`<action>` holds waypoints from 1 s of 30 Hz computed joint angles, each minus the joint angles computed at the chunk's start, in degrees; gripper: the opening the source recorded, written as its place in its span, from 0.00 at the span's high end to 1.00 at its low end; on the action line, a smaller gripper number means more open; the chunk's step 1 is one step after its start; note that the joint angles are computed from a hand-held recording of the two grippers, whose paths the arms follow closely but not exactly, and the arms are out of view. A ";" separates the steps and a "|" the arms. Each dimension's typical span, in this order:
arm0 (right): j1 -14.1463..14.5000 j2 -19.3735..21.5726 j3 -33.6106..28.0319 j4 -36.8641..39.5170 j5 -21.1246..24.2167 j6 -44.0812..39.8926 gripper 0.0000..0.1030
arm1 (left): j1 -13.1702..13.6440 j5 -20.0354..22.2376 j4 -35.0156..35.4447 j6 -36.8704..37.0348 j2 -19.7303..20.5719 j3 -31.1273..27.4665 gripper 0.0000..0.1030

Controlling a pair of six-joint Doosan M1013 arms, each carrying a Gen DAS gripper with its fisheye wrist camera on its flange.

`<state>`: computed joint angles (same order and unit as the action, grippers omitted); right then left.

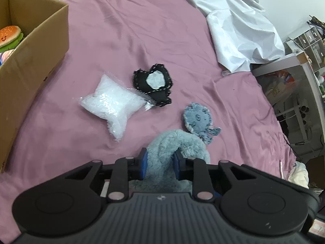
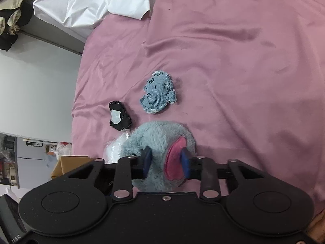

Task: Organize soft objects
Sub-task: 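Grasp the grey fluffy plush with the left tool while the right tool grasps it too, then carry the grey fluffy plush into the cardboard box and release it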

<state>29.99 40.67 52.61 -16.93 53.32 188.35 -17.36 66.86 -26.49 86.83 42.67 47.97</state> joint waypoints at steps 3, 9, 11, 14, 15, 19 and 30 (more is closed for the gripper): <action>0.32 -0.14 -0.15 -1.77 0.42 0.24 0.79 | -0.01 -0.41 -0.17 -0.04 -0.46 0.26 0.79; 0.81 -1.22 0.77 -4.85 -2.80 0.67 0.79 | 0.33 -3.04 -0.47 0.74 -2.14 1.30 0.79; 0.93 -1.20 0.40 -5.44 -3.82 0.04 0.80 | 0.56 -3.54 -0.33 0.75 -2.52 1.20 0.79; 1.23 -1.07 -0.30 -6.37 -5.22 -0.82 0.80 | 0.85 -4.81 0.30 1.14 -3.44 1.57 0.79; 1.34 -1.01 -0.56 -6.65 -5.69 -1.18 0.80 | 0.97 -5.37 0.47 1.34 -3.82 1.86 0.79; 1.70 -0.78 -1.45 -6.76 -7.81 -3.93 0.80 | 1.59 -7.25 1.12 1.36 -5.23 2.91 0.79; 3.13 1.18 -6.91 -7.55 -8.99 -9.12 0.80 | 3.45 -10.50 2.22 1.90 -7.65 3.94 0.79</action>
<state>33.12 41.84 45.69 -24.48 44.33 179.24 -13.91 56.36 -24.27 88.73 35.03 51.91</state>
